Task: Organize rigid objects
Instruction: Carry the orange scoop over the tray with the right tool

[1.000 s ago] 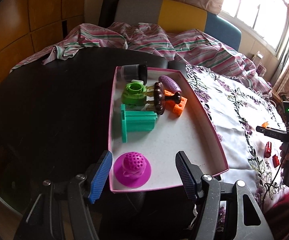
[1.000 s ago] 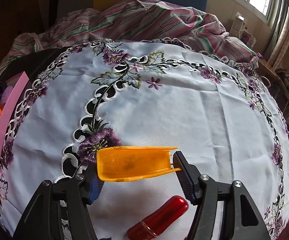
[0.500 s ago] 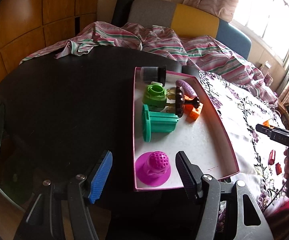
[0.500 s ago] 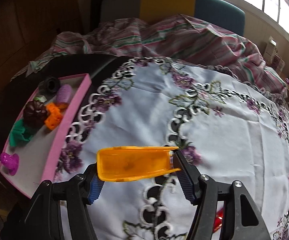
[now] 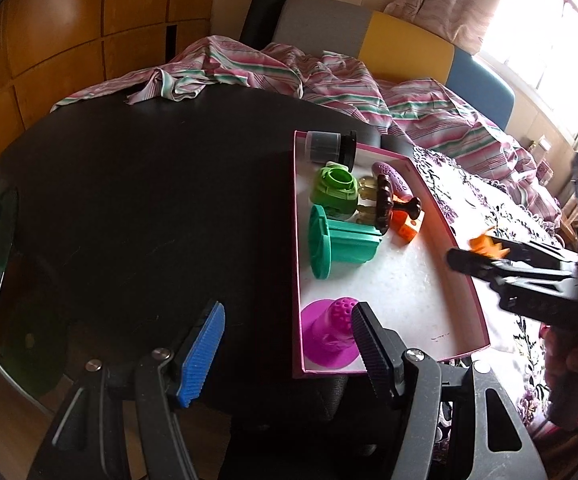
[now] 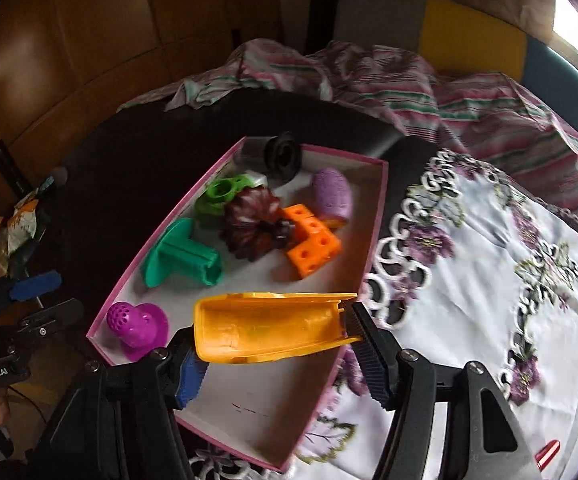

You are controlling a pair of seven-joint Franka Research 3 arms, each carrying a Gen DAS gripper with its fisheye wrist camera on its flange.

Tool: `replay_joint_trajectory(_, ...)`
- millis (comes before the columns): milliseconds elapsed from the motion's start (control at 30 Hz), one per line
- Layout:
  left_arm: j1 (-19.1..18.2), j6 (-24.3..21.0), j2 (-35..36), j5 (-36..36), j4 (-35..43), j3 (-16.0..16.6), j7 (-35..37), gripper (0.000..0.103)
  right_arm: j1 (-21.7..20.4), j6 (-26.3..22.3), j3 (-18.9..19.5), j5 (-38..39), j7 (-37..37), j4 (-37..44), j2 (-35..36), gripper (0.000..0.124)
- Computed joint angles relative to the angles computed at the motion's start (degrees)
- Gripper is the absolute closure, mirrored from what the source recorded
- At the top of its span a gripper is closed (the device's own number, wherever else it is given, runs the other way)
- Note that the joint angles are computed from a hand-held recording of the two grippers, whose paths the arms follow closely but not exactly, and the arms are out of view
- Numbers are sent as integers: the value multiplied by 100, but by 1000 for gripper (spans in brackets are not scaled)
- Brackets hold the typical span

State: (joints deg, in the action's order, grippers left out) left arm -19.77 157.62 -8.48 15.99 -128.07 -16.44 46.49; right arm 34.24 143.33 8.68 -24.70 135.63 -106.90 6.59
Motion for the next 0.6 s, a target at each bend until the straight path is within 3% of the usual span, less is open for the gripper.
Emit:
replay_joint_trajectory(233,-3,6,12,-141,-30,45,67,36,0,-442,-61,772,-679,749,710,59)
replay_joint_trajectory(433,-20,-7,34,-214,-10,43,157,36,211,-710,-392,521,-305,1171,1122,58)
replay_joint_trajectory(600,-4,14,60,-194,13,34,136,36,254,-837,-412,520,-463,1262,1185,54)
